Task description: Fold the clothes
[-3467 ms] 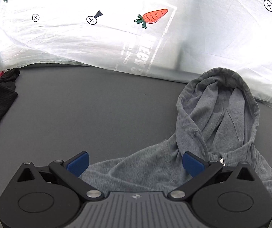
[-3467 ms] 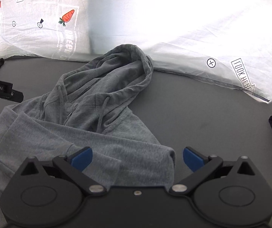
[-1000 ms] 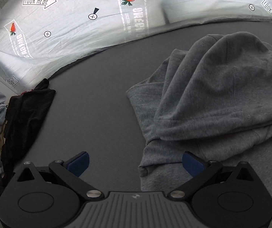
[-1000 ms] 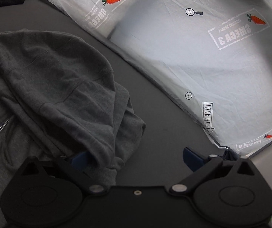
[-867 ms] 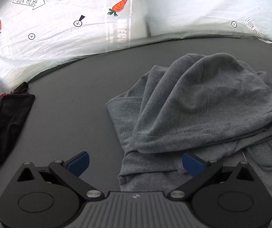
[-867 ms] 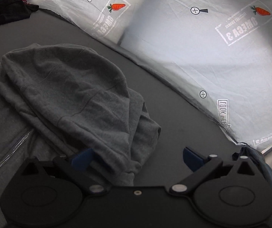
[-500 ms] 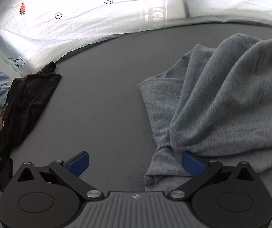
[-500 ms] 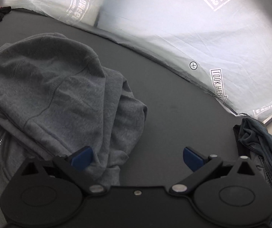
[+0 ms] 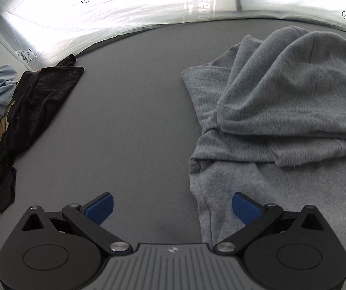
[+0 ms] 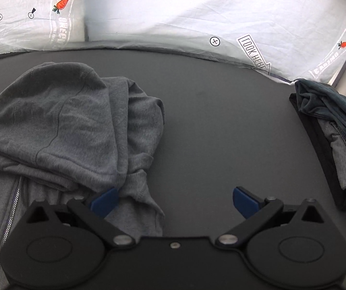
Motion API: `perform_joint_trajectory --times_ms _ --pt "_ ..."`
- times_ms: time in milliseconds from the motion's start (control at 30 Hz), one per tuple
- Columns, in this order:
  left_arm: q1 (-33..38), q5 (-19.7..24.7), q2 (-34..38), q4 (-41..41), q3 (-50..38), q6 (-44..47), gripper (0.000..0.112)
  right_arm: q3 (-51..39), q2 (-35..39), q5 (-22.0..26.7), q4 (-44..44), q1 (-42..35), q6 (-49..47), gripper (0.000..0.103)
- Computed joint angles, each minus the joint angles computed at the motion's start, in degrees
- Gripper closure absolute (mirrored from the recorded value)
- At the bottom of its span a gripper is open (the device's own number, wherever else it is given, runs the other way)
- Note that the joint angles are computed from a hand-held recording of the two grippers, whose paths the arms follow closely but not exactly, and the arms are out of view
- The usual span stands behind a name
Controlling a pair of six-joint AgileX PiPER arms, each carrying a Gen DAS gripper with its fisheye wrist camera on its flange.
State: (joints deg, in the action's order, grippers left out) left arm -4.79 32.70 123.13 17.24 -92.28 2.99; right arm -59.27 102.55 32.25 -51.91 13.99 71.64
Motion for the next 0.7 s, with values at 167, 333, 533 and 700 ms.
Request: perform_joint_trajectory --times_ms 167,333,533,700 --pt "2.2 -7.9 -7.8 -2.4 14.6 4.1 0.009 8.8 -4.3 -0.2 5.1 4.4 2.1 0.001" --pt "5.0 -7.8 -11.2 -9.8 19.4 12.4 0.009 15.2 -9.3 1.1 6.4 8.8 9.2 0.001" --pt "10.1 -4.1 -16.2 -22.8 25.4 27.1 0.009 22.7 -17.8 1.7 12.1 13.0 12.9 0.014" --pt "16.7 1.0 -20.9 -35.4 31.0 41.2 0.01 28.4 -25.6 4.2 16.1 20.0 14.4 0.017"
